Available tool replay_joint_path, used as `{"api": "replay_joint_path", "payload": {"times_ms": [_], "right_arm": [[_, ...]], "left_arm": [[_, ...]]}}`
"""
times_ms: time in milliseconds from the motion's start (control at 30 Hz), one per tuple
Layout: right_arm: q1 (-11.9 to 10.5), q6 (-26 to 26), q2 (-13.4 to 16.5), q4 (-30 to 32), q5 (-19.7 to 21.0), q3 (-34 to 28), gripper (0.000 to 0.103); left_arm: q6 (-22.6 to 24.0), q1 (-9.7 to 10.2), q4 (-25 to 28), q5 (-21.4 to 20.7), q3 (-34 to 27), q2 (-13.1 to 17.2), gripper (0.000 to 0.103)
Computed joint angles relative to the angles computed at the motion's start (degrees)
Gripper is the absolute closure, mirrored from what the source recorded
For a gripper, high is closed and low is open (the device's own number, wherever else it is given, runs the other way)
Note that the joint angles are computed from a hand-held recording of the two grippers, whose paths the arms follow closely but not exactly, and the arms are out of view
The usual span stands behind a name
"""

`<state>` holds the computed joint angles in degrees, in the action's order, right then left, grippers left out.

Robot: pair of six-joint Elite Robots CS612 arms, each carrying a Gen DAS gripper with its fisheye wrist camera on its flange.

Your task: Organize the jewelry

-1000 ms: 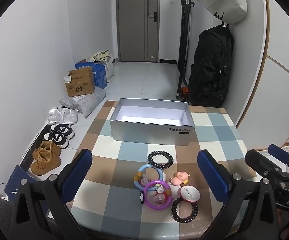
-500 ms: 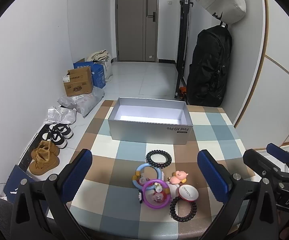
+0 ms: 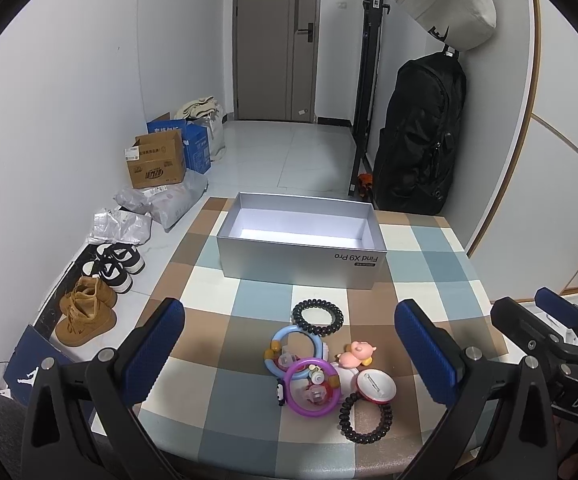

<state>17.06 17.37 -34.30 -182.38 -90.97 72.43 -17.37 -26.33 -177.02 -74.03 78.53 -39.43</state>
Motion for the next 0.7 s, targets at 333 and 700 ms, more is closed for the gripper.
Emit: {"api": "replay_joint_path", "payload": {"times_ms": [333,700], "right_arm": [[-0.11,-0.40,0.08,0.35,0.23,-0.06,0.000],[-0.02,-0.30,0.12,0.39,-0.09,-0.10,0.000]], "left_arm": [[-0.51,0.14,0.90,-0.61,-0.18,-0.03,0.001],[-0.64,0.16,0.94,-0.74,-0.21,0.18,0.001]]}}
